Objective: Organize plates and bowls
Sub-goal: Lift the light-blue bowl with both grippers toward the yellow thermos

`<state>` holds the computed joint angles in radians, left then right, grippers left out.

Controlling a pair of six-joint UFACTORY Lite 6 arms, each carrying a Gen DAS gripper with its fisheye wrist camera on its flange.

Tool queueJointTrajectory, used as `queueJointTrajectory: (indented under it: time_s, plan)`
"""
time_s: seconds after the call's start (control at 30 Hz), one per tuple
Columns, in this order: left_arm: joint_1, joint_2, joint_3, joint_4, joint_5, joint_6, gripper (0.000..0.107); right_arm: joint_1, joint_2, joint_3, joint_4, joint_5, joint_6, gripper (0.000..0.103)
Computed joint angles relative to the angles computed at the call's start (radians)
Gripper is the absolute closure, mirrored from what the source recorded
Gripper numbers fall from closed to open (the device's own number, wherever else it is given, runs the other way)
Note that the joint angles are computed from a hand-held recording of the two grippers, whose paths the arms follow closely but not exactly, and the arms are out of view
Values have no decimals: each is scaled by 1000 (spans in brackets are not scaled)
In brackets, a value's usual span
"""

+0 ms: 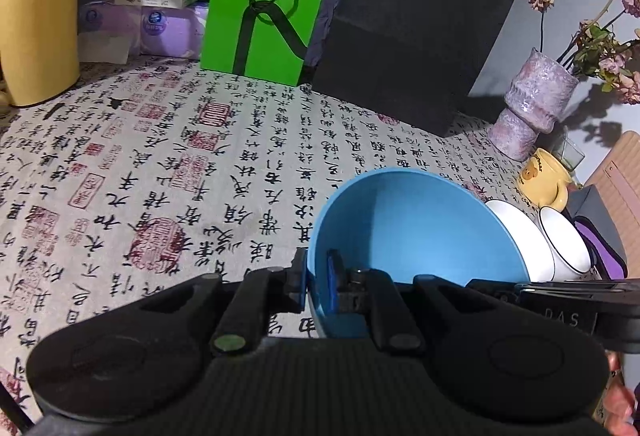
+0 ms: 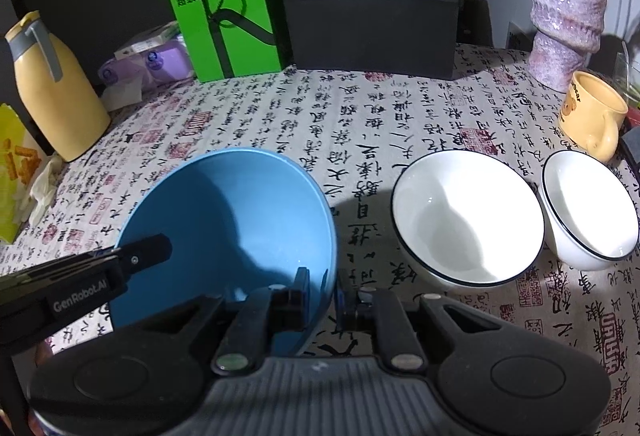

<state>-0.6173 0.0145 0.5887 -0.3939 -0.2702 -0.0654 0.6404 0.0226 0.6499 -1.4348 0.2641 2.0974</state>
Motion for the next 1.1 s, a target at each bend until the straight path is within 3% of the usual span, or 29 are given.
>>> queueJointTrajectory:
  time_s: [0.33,0.87,1.1]
  plan:
    - [-21,-193,-94,-389,38,367,96,87,-64,-21,31,39,2,91]
    - [-30,-576,-259,-1309,34,1278,96,264,-112,5,122,129,-23,91]
    - [48,-778,-340,-1791,24,1796,96,342,-64,66,148,155,-33,91]
